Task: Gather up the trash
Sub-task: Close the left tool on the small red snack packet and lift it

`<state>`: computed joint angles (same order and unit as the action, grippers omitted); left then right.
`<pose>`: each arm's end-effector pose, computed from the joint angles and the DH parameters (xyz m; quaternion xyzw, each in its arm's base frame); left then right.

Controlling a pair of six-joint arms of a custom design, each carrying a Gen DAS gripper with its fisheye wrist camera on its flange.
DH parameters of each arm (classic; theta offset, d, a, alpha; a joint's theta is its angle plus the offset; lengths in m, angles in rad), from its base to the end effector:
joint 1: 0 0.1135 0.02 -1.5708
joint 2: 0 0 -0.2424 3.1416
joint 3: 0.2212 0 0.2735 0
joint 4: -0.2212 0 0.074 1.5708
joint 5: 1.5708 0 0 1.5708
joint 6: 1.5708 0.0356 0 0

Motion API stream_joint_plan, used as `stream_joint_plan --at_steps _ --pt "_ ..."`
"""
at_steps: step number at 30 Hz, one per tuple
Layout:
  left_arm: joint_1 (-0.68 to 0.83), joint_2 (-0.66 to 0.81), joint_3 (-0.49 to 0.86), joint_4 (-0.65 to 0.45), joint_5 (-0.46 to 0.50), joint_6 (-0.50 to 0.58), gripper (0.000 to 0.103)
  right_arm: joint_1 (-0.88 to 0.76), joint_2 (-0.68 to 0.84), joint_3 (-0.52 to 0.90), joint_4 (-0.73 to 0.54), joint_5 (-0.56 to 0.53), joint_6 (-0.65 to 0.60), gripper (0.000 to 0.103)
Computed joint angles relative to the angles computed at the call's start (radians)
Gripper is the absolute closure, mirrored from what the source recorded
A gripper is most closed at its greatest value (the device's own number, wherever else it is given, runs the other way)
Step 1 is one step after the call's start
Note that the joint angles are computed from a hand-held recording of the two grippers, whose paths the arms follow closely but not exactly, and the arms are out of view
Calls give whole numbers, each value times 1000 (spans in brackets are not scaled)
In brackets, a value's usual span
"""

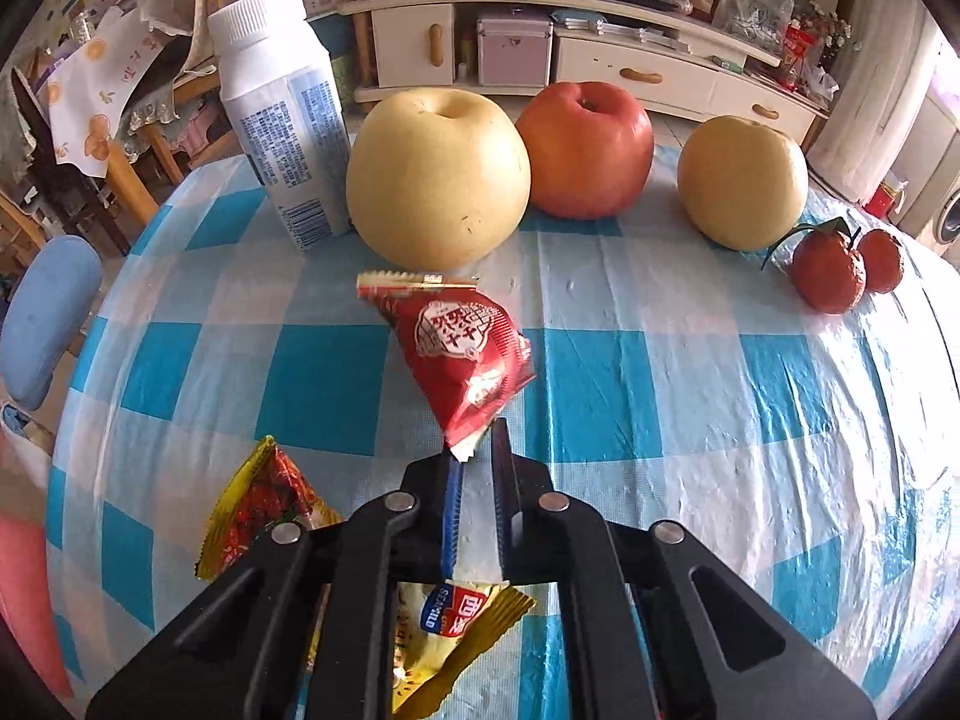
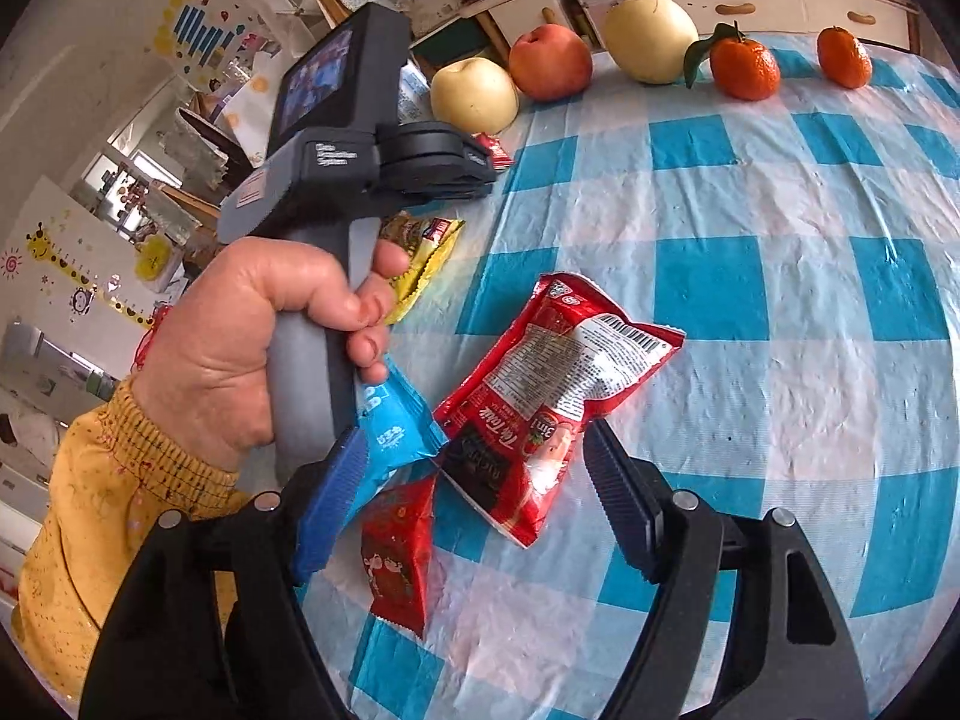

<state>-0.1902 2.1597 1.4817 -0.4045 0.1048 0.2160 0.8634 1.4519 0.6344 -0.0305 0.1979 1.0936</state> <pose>0.4426 -0.0890 0.0978 0.2079 0.9465 -0.0477 0.2420 0.1935 0.2156 0.1189 0.1416 0.9207 0.2403 0.2731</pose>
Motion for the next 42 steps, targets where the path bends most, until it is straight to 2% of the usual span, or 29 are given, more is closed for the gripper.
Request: stream_joint_plan --at_steps 10,14,19,21,23,24,26,30,33,36,39,42 --pt "116 -161 -137 8 168 50 99 -5 52 29 -57 29 19 27" --pt "147 -154 -119 -19 216 73 99 -14 86 45 -62 23 27 27" --pt "107 -92 -56 -25 185 61 97 -16 84 48 -61 29 28 27" --pt "80 -30 14 -42 155 15 92 -15 76 40 -55 32 32 27" --pt "62 31 83 -59 123 -36 78 -20 71 35 -54 32 33 26" --pt "52 58 112 -58 106 -61 75 -19 65 28 -51 31 36 26" --pt "33 90 151 -52 64 -83 59 -23 59 19 -43 26 36 26" --pt "11 149 230 -66 -34 -114 55 -26 66 25 -42 19 30 26" --pt "24 175 272 -76 -32 -136 54 -26 72 31 -39 15 22 25" --pt "30 184 289 -75 -37 -115 46 -24 83 42 -41 17 19 20" --pt "30 192 310 -78 -50 -80 38 -21 94 52 -44 15 20 20" --pt "30 180 306 -65 -45 -2 29 -22 104 59 -43 10 17 20"
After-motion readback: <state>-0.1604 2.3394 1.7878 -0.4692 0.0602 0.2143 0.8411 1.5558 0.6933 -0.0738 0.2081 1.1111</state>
